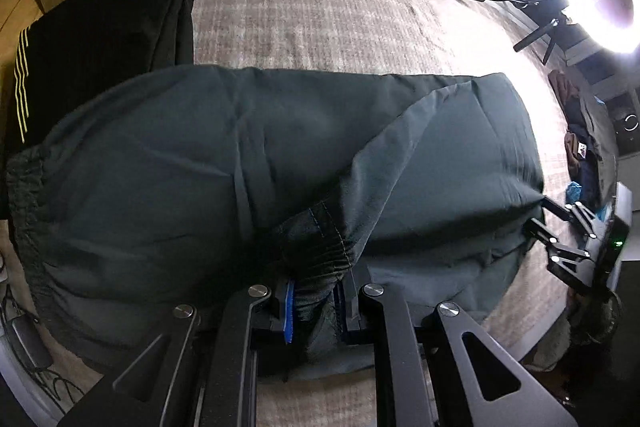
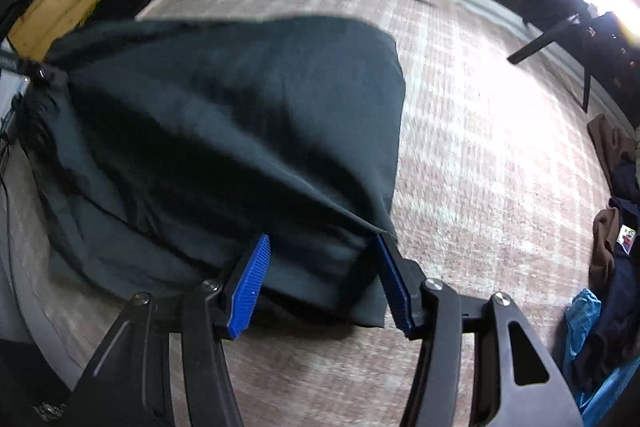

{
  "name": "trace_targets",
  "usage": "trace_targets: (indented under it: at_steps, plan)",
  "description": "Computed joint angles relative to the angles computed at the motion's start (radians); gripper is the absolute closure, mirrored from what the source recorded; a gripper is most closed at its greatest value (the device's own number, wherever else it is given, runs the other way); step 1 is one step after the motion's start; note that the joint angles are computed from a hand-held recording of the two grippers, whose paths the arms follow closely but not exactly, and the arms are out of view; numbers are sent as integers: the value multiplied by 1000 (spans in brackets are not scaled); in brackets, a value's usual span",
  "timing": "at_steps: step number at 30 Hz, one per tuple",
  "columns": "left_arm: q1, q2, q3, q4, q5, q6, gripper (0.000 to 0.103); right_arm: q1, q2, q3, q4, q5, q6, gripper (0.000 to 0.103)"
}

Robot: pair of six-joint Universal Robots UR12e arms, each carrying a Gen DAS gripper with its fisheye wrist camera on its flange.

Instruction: Fold clothes

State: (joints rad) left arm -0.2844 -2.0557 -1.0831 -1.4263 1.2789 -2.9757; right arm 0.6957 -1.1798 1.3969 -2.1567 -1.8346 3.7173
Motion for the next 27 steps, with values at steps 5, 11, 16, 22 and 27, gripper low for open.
trace_targets:
  at_steps: [5, 11, 16, 22, 27]
  plan:
    - [-40, 48, -111, 109, 47, 127, 89, -1, 13, -41, -43, 60, 3, 49]
    - [-52, 100, -222, 235, 6, 178, 89, -5, 60, -117, 25, 72, -57, 49]
    - [-59, 134, -284, 261, -47, 233, 89, -7, 73, -134, 46, 95, -58, 49]
    - [-76, 147, -319, 282, -88, 295, 89, -25, 76, -129, -27, 180, -11, 49]
    - [-95, 150, -340, 284, -76, 321, 89, -24, 93, -156, -15, 174, -14, 49]
